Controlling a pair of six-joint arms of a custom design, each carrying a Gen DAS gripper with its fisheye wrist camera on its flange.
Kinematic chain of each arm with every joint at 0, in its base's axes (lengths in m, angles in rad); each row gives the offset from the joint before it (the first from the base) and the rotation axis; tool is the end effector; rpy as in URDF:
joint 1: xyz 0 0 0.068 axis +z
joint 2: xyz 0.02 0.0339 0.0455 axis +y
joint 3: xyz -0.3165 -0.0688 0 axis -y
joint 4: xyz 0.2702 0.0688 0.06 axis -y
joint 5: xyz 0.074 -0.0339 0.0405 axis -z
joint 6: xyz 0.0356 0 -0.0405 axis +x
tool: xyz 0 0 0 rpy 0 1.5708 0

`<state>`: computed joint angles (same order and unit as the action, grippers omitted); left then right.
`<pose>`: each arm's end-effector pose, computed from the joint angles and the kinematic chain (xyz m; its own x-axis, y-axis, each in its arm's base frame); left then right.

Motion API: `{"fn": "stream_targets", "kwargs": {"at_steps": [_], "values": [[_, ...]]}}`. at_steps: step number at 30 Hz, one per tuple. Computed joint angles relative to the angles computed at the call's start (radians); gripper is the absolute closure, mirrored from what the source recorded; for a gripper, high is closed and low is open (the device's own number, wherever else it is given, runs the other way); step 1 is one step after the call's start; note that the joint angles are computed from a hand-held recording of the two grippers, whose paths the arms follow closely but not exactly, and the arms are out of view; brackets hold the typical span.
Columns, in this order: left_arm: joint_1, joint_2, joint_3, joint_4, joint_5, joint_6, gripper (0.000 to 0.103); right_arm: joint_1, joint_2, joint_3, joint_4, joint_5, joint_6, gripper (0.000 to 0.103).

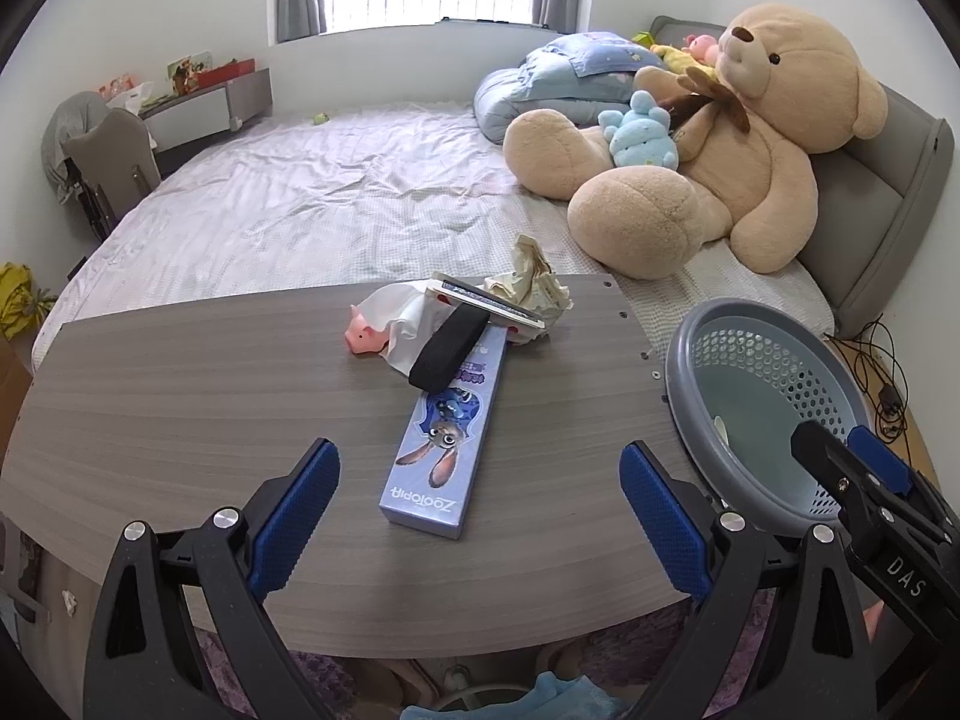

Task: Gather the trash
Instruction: 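Move the left tool to the blue Zootopia box and grasp it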

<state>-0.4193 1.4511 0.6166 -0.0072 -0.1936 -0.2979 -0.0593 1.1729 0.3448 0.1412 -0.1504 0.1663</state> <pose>0.2592 -0.1080 0.1866 -0.7341 0.0119 -0.6790 0.0701 0.9958 -0.0584 0.2087 -0.0070 0.1776 -0.6337 0.2016 -0.7468 0.0485 0.9739 0.2217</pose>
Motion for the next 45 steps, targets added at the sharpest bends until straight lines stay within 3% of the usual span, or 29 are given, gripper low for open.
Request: {"fn": "stream_targets", "kwargs": {"at_steps": [11, 23, 37, 45], "values": [[0.056, -0.042, -0.025, 0.000, 0.005, 0.008, 0.010, 0.121, 0.048, 0.041, 0.055, 0.115, 0.040, 0.017], [0.141, 0.025, -0.056, 0.032, 0.030, 0.038, 0.010, 0.207, 0.192, 0.069, 0.128, 0.139, 0.032, 0.017], [0.147, 0.217, 0.033, 0.078, 0.087, 0.044, 0.010, 0.117, 0.304, 0.109, 0.129, 0.024, 0.026, 0.017], [0.132, 0.357, 0.116, 0.106, 0.072, 0.047, 0.010, 0.082, 0.324, 0.111, 0.124, -0.007, 0.024, 0.017]]}}
